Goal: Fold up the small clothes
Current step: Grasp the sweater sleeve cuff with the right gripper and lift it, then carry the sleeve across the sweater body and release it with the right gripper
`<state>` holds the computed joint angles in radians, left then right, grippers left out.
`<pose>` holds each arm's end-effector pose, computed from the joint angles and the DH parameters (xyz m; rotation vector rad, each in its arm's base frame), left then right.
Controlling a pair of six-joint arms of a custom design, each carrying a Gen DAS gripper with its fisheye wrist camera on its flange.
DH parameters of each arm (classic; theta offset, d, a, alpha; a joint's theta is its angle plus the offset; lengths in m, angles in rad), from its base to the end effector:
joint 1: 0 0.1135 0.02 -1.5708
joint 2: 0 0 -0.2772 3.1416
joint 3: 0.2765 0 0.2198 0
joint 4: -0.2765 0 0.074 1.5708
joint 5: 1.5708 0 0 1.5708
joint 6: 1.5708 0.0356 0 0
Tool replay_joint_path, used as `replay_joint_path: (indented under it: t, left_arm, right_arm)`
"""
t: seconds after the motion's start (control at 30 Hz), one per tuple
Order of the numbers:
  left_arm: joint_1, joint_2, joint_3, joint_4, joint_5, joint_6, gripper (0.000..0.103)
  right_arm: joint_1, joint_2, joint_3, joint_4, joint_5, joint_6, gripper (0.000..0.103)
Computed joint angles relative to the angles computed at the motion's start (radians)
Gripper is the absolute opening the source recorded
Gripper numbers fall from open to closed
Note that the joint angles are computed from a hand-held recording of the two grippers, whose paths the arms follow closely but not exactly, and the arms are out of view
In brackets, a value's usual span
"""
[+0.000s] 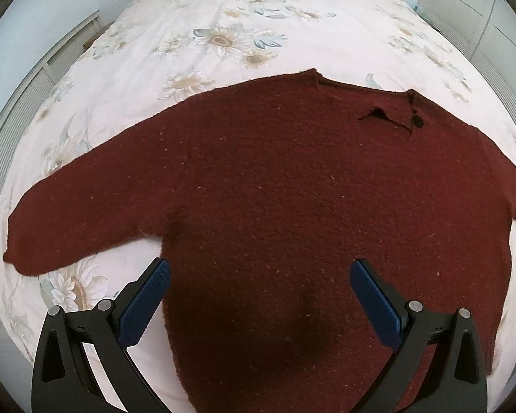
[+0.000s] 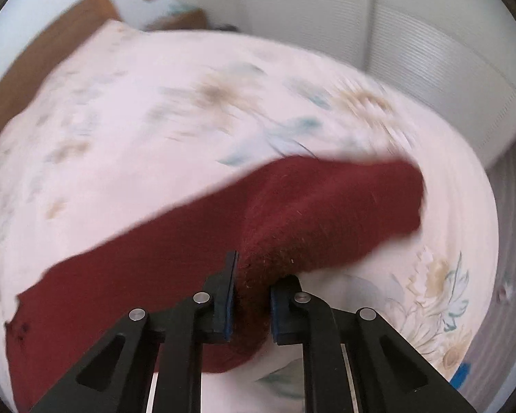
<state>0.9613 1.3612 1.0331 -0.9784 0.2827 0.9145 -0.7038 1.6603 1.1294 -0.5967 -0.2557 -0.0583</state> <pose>0.1284 0.1666 0.2689 -0.0124 2.7590 0.0635 0.2376 -0.1899 0.2363 0.7638 2.5244 0.0937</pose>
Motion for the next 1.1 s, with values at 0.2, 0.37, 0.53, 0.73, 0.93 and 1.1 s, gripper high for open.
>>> replay_joint_path:
  t: [0.2,0.37,0.53,0.73,0.93,1.1]
  left_arm:
    - [0.030,0.012,0.034,-0.031,0.029,0.029,0.102]
    - [0.058,0.030,0.066,-0.043,0.058,0.051,0.102]
    - [0.080,0.055,0.097,-0.040,0.077,0.066,0.102]
    - [0.090,0.071,0.118,-0.026,0.092,0.073,0.102]
    - [0.089,0.100,0.120,0.009,0.086,0.062,0.102]
    - [0.095,0.126,0.114,0.029,0.077,0.057,0.102]
  right_arm:
    - [0.259,-0.189,0.072,-0.100,0.002,0.064,0.015]
    - [0.543,-0.217,0.201,-0.165,0.083,0.174,0.015]
    - [0.797,-0.168,0.294,-0.166,0.146,0.290,0.015]
    - [1.031,-0.058,0.327,-0.124,0.202,0.364,0.015]
    - [1.189,0.079,0.301,-0.057,0.209,0.420,0.015]
    - [1.257,0.183,0.213,0.017,0.203,0.448,0.015]
